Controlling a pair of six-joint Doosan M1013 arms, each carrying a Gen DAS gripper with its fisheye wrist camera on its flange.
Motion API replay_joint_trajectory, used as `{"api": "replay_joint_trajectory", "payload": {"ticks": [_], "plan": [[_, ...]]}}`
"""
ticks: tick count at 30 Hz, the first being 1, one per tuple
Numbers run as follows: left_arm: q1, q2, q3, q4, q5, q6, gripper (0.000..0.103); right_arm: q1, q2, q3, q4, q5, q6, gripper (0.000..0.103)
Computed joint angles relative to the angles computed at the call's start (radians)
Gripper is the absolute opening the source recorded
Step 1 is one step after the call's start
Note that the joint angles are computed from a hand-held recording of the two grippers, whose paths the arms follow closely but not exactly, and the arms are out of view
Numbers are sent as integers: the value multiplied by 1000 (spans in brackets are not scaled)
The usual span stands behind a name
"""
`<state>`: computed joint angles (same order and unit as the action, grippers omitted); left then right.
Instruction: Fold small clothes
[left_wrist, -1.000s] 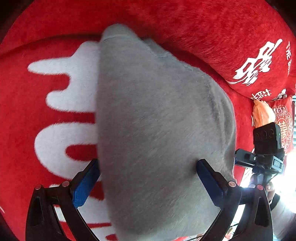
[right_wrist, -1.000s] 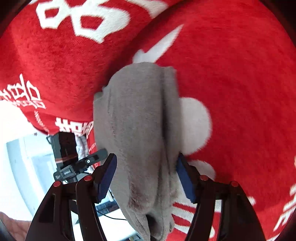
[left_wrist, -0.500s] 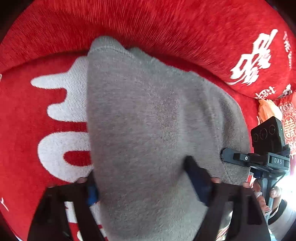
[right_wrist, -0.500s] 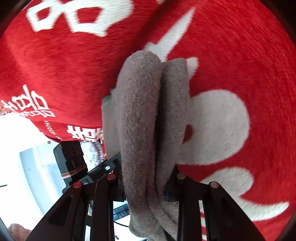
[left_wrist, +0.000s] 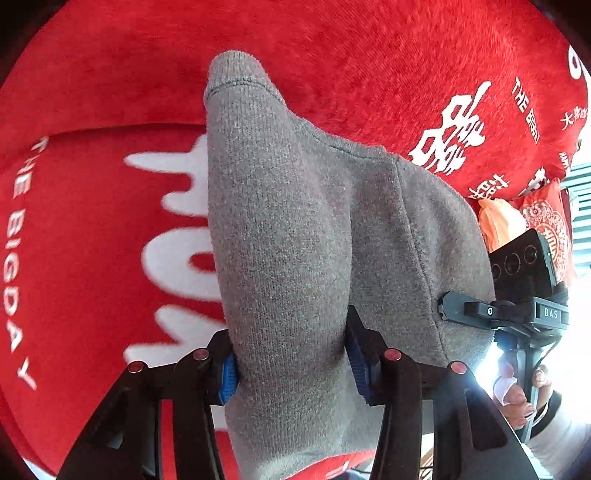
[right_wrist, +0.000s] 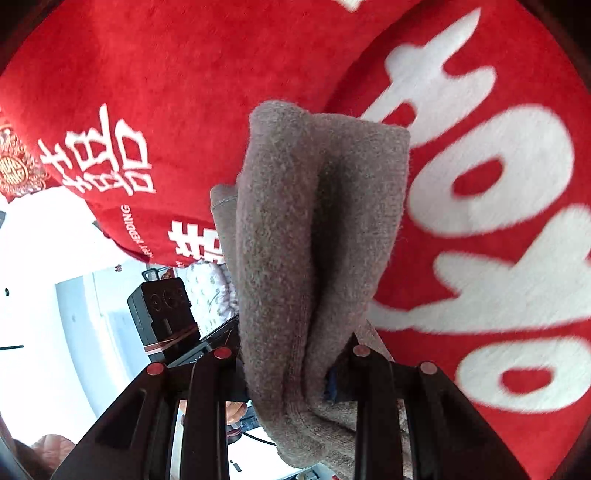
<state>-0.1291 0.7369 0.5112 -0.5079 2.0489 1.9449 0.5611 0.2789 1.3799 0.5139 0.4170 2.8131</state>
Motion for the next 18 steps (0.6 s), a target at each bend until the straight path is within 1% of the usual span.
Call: {"api": "replay_joint_trajectory", "payload": {"ticks": [3, 7, 11, 12, 13, 14, 15, 16, 17, 18], "plan": [[29, 1, -14, 19, 12, 14, 50, 21, 25, -28, 27, -8, -15, 30], [67, 7, -21, 80, 23, 46, 50, 46, 85, -86, 84, -12, -41, 30], [96, -5, 26, 135, 9, 57, 50, 61, 136, -133, 159, 6, -90, 31], [98, -13, 48, 151, -2, 64, 50, 63, 150, -154, 152, 35, -79, 31], [100, -21, 69, 173, -12, 70, 50, 62, 164, -179, 126, 72, -56, 33], [103, -25, 86, 199, -19, 75, 50, 61, 179, -208, 95, 121, -32, 35], [106, -31, 100, 222, -31, 82, 51, 59, 198, -258, 26, 222, 7, 36], [112, -37, 108, 216, -46, 81, 51, 59, 209, -292, -23, 283, 33, 39], [119, -35, 100, 203, -46, 74, 52, 59, 220, -339, -96, 377, 60, 41], [125, -36, 96, 191, -54, 63, 52, 60, 225, -370, -149, 445, 82, 42]]}}
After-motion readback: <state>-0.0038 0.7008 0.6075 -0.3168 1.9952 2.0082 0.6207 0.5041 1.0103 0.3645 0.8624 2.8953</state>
